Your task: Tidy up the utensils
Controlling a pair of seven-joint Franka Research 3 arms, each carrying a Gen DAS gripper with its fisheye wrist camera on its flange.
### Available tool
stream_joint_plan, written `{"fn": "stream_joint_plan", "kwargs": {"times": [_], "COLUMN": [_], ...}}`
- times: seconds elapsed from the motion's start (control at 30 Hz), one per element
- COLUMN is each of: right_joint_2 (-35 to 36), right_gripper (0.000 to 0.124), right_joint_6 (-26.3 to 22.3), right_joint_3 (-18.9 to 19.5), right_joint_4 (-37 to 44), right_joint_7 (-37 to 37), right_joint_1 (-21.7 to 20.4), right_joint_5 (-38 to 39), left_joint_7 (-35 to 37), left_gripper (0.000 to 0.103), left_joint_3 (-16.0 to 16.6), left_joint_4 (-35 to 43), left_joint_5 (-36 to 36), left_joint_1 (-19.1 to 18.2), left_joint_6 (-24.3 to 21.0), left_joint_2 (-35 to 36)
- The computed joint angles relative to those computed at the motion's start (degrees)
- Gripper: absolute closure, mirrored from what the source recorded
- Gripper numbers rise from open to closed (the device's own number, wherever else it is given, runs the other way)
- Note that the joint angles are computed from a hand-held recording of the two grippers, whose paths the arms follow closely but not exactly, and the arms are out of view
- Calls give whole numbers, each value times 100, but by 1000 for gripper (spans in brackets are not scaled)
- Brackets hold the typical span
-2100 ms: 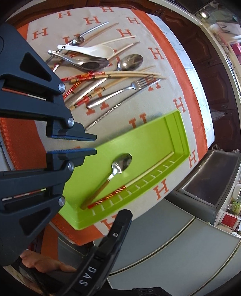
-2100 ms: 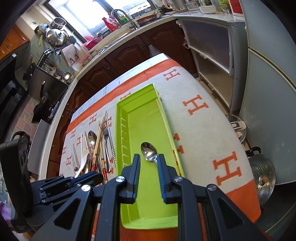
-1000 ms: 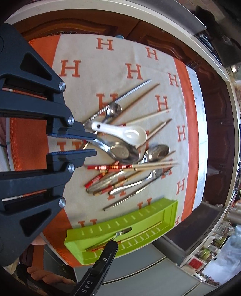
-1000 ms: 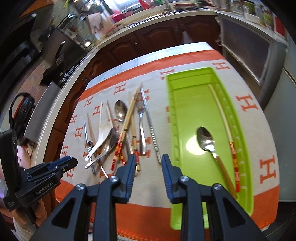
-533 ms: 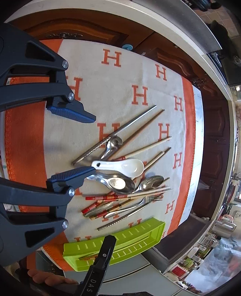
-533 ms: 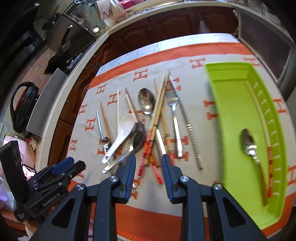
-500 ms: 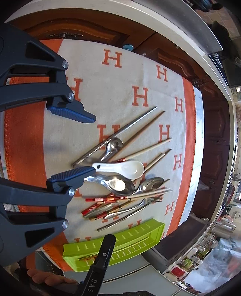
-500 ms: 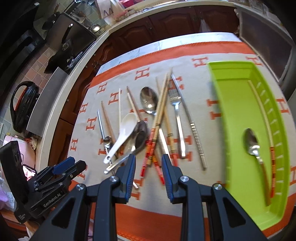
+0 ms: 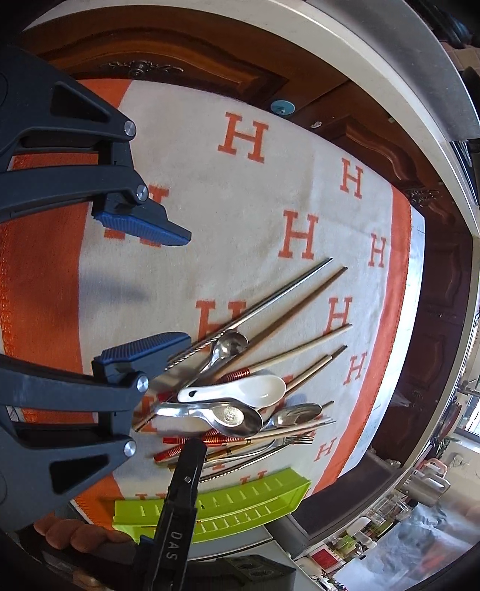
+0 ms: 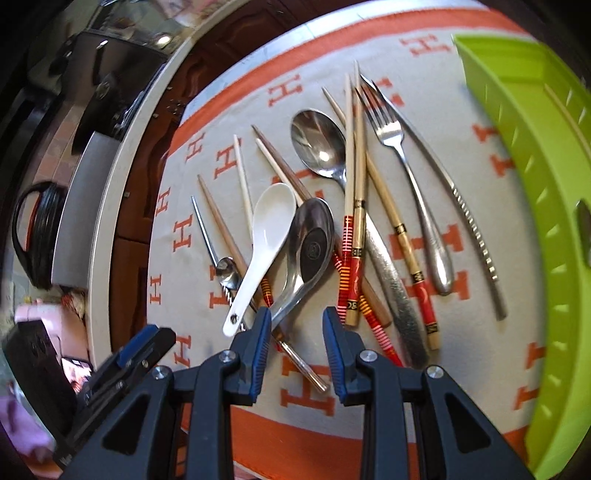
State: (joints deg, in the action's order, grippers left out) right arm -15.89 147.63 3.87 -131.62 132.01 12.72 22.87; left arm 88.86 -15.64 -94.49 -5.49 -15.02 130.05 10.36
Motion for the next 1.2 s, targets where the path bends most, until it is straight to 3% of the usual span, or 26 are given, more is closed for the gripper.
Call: {"fn": "stream_joint_plan", "kwargs": {"times": [0.23,0.5,0.67,0.97,1.2], "right_joint_2": [232,378,396,161,111], "right_gripper": [95,96,117,124,124], "right_joint_6": [264,467,528,584,524], "right_joint_3": [-105,-34,-46,155,128], "right_joint_4": [8,101,46,-112,-124], "right_joint_7": [-41,109,269,647,686], "right_joint_1": [109,91,84,-109,-98], "right_joint_5": [598,497,487,-399,-621], "left_joint_7": [68,81,89,122,242], "left_gripper": [57,57,57,57,57], "left_joint_3": [-22,-45,-61,-96,-164], "left_joint_4": [95,293,363,648,1489], "left_joint_5": [-39,-22,-30,27,124], "left_joint_1": [3,-18,-21,-76,-228], "left_joint_6": [-59,-144,-165,-234,-468], "left_joint_2": [116,290,350,533,1127]}}
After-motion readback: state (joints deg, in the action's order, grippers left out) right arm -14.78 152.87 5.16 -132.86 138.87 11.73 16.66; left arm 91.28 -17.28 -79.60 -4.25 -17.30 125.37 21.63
